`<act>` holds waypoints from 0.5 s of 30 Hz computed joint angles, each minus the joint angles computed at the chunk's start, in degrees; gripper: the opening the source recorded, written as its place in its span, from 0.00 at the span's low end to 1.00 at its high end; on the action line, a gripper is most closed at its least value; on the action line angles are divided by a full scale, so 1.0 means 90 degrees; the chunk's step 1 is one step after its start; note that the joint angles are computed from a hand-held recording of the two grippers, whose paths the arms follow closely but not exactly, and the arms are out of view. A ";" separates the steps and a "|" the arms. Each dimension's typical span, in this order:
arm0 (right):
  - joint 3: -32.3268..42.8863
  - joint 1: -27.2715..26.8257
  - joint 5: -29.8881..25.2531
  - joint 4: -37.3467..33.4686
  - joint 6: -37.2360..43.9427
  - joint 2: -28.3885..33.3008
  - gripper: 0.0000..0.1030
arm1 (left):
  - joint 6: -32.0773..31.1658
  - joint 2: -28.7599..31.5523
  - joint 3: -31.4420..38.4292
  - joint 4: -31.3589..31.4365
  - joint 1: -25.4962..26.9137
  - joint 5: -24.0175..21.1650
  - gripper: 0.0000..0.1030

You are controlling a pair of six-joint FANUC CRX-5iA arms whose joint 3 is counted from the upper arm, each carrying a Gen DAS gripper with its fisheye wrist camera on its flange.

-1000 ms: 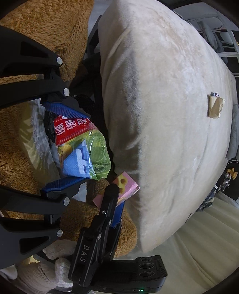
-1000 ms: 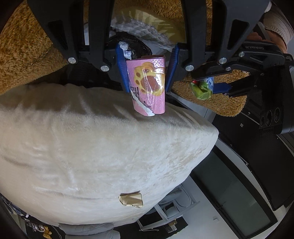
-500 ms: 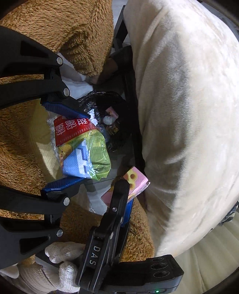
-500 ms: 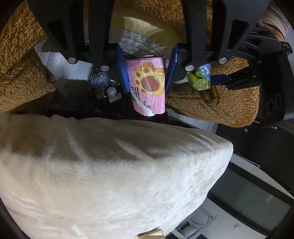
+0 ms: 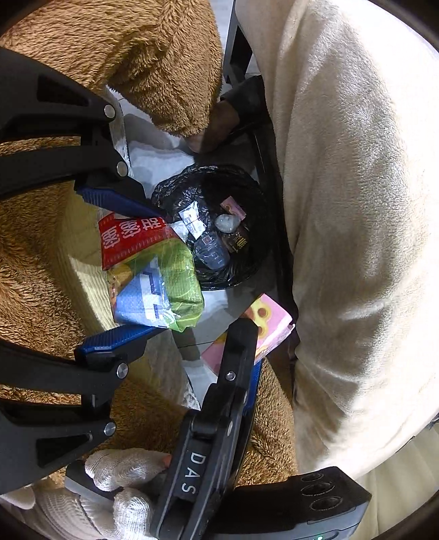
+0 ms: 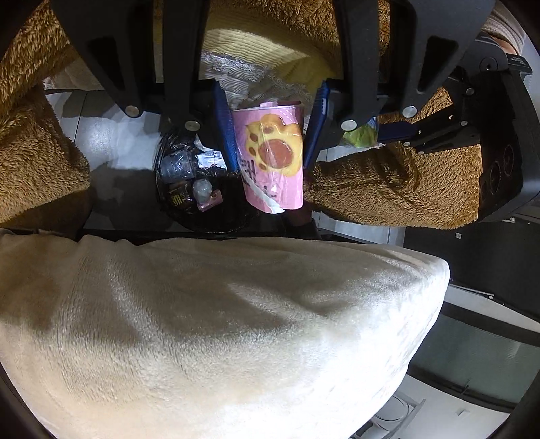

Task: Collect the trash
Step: 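Open both tools over the bin to drop the chip bag and packet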

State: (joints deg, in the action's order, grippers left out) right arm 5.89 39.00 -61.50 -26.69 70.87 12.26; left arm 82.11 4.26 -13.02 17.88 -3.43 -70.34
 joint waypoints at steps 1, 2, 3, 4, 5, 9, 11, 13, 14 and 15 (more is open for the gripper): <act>0.0006 -0.0006 -0.0003 -0.0009 0.0004 0.0010 0.40 | 0.0015 0.0027 0.0027 -0.0018 -0.0003 -0.0006 0.56; 0.0013 0.0000 0.0004 -0.0011 -0.0012 0.0022 0.40 | 0.0043 0.0053 0.0057 -0.0040 -0.0013 -0.0012 0.57; 0.0013 -0.0008 0.0011 -0.0028 -0.0017 0.0027 0.40 | 0.0073 0.0057 0.0073 -0.0050 -0.0007 -0.0027 0.59; 0.0015 -0.0029 0.0019 -0.0073 -0.0018 0.0027 0.40 | 0.0091 0.0051 0.0074 -0.0015 0.0009 -0.0029 0.60; 0.0023 -0.0048 0.0030 -0.0107 -0.0018 0.0030 0.42 | 0.0133 0.0053 0.0111 -0.0049 0.0015 -0.0049 0.62; -0.0029 -0.0083 0.0117 -0.0115 -0.0060 -0.0022 0.50 | 0.0250 -0.0046 0.0199 -0.0268 -0.0004 0.0002 0.74; -0.0033 -0.0077 0.0123 -0.0086 -0.0075 -0.0045 0.50 | 0.0284 -0.0059 0.0189 -0.0240 0.0044 -0.0005 0.74; -0.0055 -0.0076 0.0145 -0.0086 -0.0045 -0.0088 0.50 | 0.0313 -0.0084 0.0176 -0.0240 0.0071 -0.0009 0.74; -0.0068 -0.0068 0.0168 -0.0075 -0.0035 -0.0103 0.50 | 0.0303 -0.0099 0.0169 -0.0237 0.0087 -0.0014 0.74; -0.0082 -0.0051 0.0194 -0.0060 -0.0035 -0.0121 0.50 | 0.0309 -0.0124 0.0166 -0.0247 0.0087 -0.0012 0.74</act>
State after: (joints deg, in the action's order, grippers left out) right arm 5.15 38.54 -59.75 -27.23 70.56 11.17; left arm 84.89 3.15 -11.53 15.65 -2.65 -70.45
